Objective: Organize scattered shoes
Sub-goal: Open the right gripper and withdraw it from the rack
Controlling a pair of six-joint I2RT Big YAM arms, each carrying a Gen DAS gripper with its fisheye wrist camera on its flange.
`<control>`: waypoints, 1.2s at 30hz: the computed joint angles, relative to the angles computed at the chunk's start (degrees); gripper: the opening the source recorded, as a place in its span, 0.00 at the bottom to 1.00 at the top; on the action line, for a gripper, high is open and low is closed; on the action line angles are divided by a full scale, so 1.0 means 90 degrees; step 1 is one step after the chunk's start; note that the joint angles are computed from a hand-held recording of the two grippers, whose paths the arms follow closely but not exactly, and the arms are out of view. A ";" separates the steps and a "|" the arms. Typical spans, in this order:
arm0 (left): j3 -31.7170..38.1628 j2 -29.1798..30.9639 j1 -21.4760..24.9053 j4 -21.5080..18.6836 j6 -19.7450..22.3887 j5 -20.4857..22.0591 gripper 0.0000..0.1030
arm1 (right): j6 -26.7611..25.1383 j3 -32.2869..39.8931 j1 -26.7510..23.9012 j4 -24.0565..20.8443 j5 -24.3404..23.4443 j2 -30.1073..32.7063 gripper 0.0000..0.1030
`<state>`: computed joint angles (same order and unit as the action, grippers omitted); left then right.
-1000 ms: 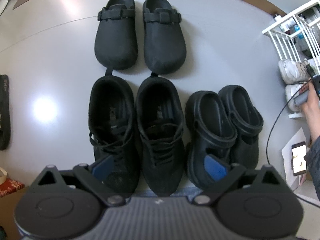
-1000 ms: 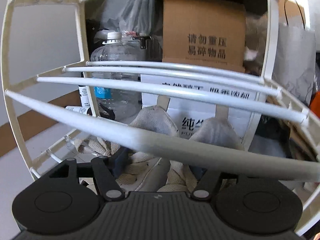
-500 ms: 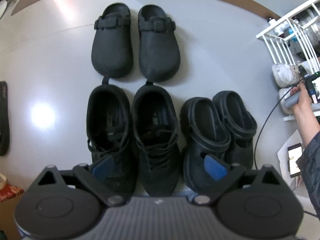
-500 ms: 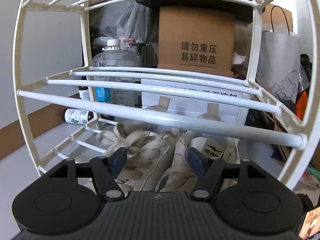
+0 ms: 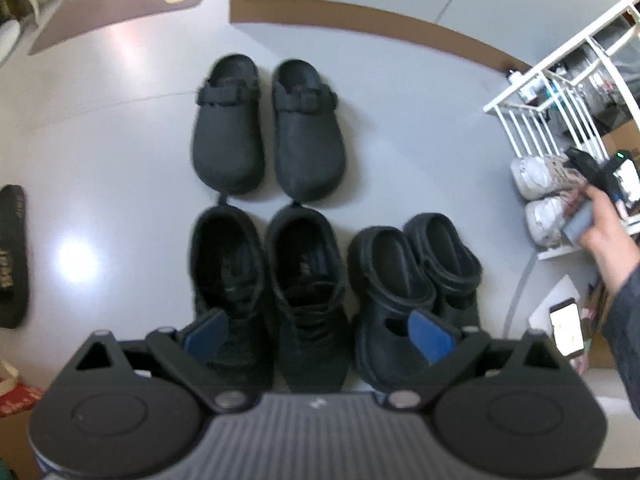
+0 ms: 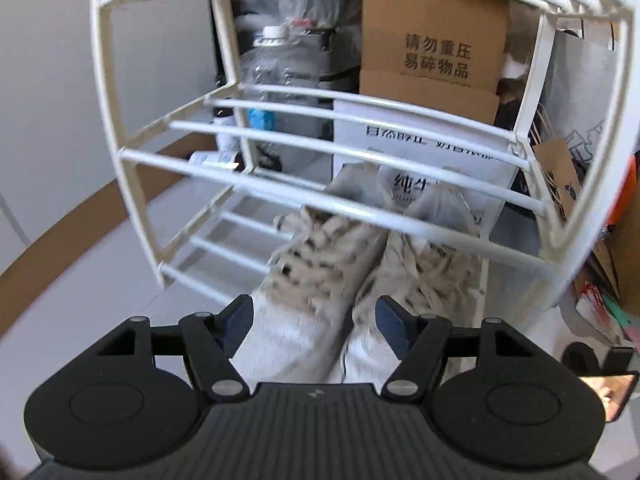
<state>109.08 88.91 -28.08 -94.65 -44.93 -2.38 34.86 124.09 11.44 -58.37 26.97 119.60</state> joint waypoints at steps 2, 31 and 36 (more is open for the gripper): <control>-0.0048 -0.0062 -0.0022 0.0010 0.0006 0.0012 0.96 | -0.0128 -0.0088 0.0030 -0.0105 -0.0176 -0.0183 0.70; -0.0059 -0.0508 -0.0243 -0.0027 0.0049 -0.0522 0.95 | -0.3527 -0.0832 0.0511 -0.1789 -0.2721 -0.3242 0.77; -0.0076 -0.0568 -0.0333 -0.0031 0.0065 -0.0550 0.95 | -0.3420 -0.1328 0.0768 -0.1963 -0.2753 -0.3859 0.77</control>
